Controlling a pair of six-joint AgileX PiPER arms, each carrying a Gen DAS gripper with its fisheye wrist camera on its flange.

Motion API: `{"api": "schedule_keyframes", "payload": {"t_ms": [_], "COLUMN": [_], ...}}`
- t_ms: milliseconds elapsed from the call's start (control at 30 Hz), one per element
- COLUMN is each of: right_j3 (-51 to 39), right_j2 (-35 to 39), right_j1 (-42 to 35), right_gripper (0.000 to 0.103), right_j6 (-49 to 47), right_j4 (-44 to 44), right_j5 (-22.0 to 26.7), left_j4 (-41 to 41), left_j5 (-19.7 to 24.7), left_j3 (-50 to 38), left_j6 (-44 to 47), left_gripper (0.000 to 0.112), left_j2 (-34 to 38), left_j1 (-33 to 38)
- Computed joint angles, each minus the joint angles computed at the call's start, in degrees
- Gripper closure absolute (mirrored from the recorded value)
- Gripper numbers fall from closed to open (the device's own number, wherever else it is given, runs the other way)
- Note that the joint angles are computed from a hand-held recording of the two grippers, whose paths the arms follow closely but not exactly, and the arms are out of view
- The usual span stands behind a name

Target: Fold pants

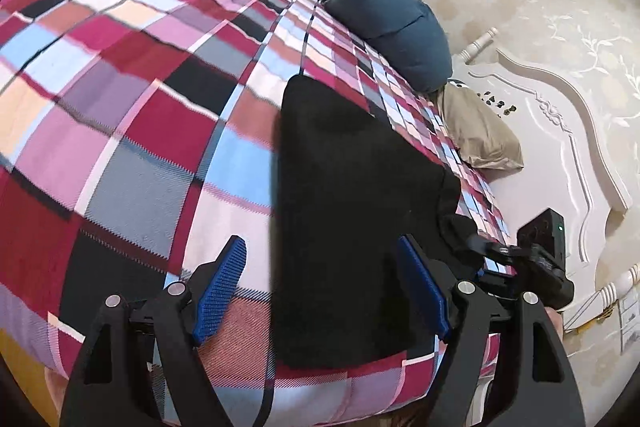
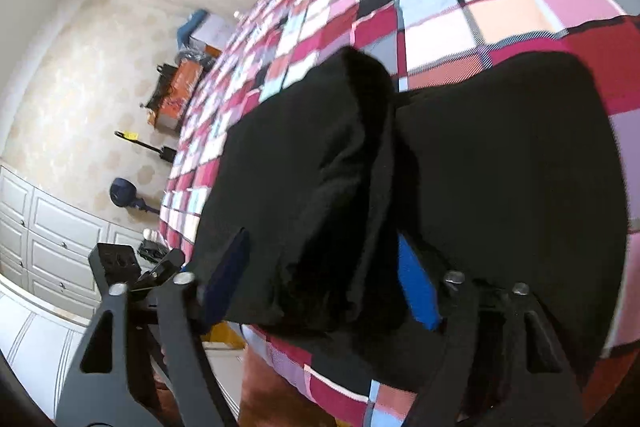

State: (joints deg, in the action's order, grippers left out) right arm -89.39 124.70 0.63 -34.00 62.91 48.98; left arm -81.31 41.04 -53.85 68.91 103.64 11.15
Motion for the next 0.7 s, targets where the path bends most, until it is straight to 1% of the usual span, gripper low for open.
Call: {"api": "schedule_keyframes", "payload": {"t_ms": [67,100,167,233,400,533,700], "right_j3": [-1.42,-1.9,-1.42,0.76,6.62,13.04,18.61], "right_j2": [1.14,1.68,1.49,0.13,-5.37,-11.34,-14.98], "right_j1": [0.62,0.83,0.99,1.01,-0.96,-3.98,-9.09], "right_gripper": [0.069,0.072,0.083,0.088,0.09,0.09,0.09], "right_j6": [1.82,2.34,1.98,-0.75,-8.75,-13.33,-16.54], "right_j4": [-2.02,-2.51,-2.68,-0.62,5.98,8.36,9.6], "right_j5": [0.09,0.14,-0.4,-1.1,-1.24,-2.54,-1.92], "left_j4": [-0.08,-0.27,-0.5,-0.43,-0.08,0.47,0.49], "left_j5": [0.63,0.91,1.77,2.49,3.15,3.57,3.81], "left_j3": [0.14,0.25,0.4,0.16,-0.53,-1.04,-1.89], "left_j6": [0.27,0.59,0.77,0.42,-0.52,-0.69,-1.32], "left_gripper": [0.036,0.036,0.036,0.036,0.035,0.035,0.035], "left_j2": [0.44,0.62,0.87,1.24,1.64,1.44,2.31], "left_j1": [0.39,0.61,1.09,1.45,1.55,0.6,-1.51]}}
